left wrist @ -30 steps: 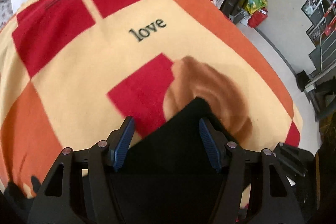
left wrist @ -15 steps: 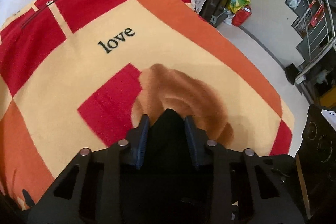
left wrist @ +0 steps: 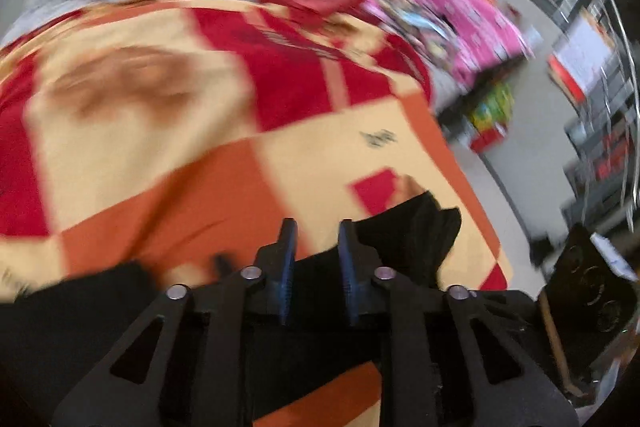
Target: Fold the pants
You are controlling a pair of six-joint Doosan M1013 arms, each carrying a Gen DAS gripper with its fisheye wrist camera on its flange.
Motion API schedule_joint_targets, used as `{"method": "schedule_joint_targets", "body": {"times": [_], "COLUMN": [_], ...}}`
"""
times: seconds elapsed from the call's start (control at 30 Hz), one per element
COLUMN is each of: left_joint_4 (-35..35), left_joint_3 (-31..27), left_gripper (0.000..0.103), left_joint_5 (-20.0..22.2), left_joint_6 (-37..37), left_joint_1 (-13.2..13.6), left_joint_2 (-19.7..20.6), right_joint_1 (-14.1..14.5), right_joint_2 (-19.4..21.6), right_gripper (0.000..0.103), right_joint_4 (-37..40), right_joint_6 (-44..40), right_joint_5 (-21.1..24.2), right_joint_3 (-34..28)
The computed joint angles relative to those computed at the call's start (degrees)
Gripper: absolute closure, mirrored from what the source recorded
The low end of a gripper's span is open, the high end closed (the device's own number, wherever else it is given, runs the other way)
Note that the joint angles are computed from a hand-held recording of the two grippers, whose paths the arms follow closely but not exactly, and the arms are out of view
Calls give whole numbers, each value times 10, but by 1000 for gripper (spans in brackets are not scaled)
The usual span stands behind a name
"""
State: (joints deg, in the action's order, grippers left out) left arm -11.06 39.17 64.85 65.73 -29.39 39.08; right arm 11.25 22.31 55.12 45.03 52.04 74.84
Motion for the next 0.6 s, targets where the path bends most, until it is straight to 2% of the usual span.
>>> {"method": "schedule_joint_targets", "body": {"times": [0.03,0.1,0.13,0.17,0.2,0.23,0.33,0.4,0.5,0.6], "left_joint_4": [9,47,64,70,71,71,85,75,54,71], "left_joint_3": [44,121,151,170,191,204,230,232,242,229], "left_gripper": [67,62,62,62,62,62,62,62,53,53], "left_joint_5": [-22,-57,-65,-69,-73,-72,-67,-69,-79,-60], "left_joint_6": [-17,-69,-93,-105,-118,-125,-149,-145,-136,-151], "left_joint_1": [5,13,16,18,21,22,16,12,6,-5], "left_joint_2": [-26,-70,-88,-98,-109,-115,-125,-123,-122,-108], "right_joint_1": [8,25,35,39,45,46,40,29,24,29], "right_joint_2": [13,40,59,76,93,94,77,63,35,31], "right_gripper": [85,78,66,60,57,57,58,58,58,58], "right_joint_4": [5,-11,-25,-27,-28,-28,-6,2,-79,-223], "right_joint_6": [3,34,54,68,88,86,54,44,75,186], "right_joint_5": [16,50,79,115,154,162,154,127,43,-15], "right_joint_3": [-11,-37,-54,-70,-84,-86,-75,-62,-39,-41]}}
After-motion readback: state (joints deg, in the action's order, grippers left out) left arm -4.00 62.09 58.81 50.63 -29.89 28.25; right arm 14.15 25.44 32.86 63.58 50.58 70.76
